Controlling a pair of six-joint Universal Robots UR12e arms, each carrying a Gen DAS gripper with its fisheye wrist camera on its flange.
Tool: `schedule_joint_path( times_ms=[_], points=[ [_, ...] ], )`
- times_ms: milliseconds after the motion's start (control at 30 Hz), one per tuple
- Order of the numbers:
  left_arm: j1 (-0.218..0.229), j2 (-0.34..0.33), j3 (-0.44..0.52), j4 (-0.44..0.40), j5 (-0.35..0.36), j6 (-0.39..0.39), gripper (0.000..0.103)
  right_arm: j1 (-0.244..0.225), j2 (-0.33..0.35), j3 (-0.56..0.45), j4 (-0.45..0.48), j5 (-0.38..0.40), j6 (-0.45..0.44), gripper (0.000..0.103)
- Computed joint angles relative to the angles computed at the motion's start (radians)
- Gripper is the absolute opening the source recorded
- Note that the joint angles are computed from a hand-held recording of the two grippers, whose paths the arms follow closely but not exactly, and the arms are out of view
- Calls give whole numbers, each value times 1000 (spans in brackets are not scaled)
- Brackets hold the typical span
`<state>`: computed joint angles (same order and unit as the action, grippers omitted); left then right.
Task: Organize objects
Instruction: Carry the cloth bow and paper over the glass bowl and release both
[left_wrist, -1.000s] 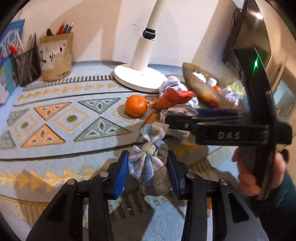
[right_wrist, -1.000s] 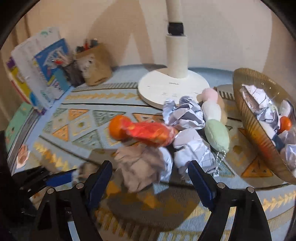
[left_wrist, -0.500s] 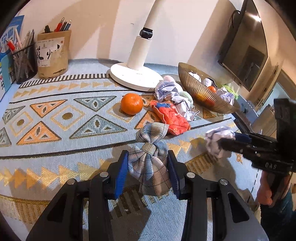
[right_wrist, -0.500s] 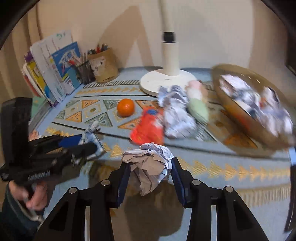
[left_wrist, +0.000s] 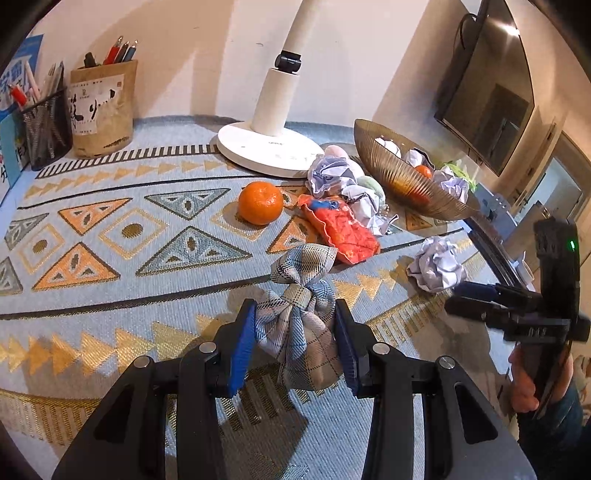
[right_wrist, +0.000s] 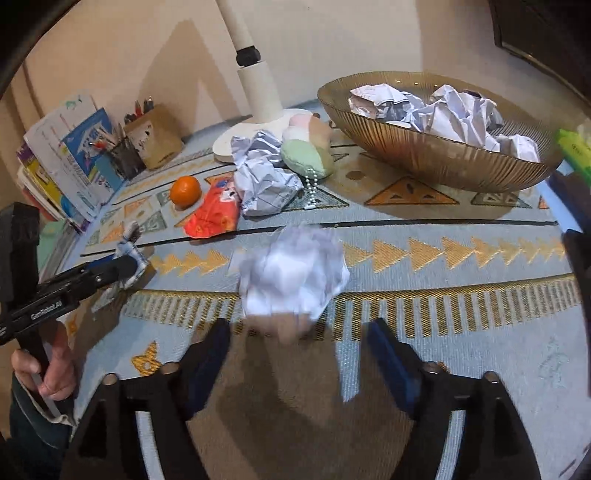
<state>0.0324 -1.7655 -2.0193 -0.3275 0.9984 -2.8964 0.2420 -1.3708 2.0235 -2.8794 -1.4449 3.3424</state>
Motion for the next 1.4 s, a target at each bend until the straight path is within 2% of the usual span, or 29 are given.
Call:
schedule_joint_path(
  times_ms=[133,200,267,333,367,400,467,500,600,633,733,833,867,967,1033,1100,1167,1233,1333,1400],
  points=[
    [1,-2,5,-12,0,-3,38,-29,19,-9,-35,78,109,83],
    [3,-3,6,-14,-4,-2,38,-38,28,-23,-32,102,136,83],
    [2,-2,4,-11,-6,4,38,-30,36,-34,-37,82,126,83],
    [0,-1,4,-10,-3,13,38,-13,45,-45,-27,25,117,81],
    [0,-1,4,-10,-2,15,38,-9,46,-42,-44,3,117,74],
    [-1,-2,5,-14,2,17,38,-10,46,-38,-56,12,116,57],
    [-5,-2,7,-19,13,15,38,-18,44,-26,-88,46,120,57],
    [-8,-1,8,-18,28,13,38,-16,41,-18,-114,34,122,57],
    [-32,9,10,-25,91,18,38,-24,29,24,-261,67,108,57],
    [-40,14,13,-36,97,24,38,-25,24,33,-277,67,107,57],
    [-67,31,34,-36,58,29,38,-25,-6,45,-236,35,70,57],
    [-108,22,94,-10,4,26,38,-39,-50,63,-308,-31,16,57],
    [-126,13,119,3,4,21,38,-51,-65,63,-350,-49,4,57],
    [-189,-44,224,43,33,1,38,-88,-86,39,-397,-87,12,57],
    [-220,-84,276,64,60,-24,38,-110,-84,10,-411,-148,48,57],
    [-244,-133,336,58,81,-69,38,-139,-70,-20,-418,-177,114,57],
    [-256,-167,373,59,84,-97,38,-169,-51,-40,-431,-156,174,57],
    [-271,-199,406,52,109,-97,38,-186,-20,-67,-431,-168,206,57],
    [-283,-233,438,25,114,-87,38,-189,23,-102,-404,-194,204,57],
    [-290,-252,457,9,118,-90,41,-183,53,-121,-380,-239,186,58]
  ],
)
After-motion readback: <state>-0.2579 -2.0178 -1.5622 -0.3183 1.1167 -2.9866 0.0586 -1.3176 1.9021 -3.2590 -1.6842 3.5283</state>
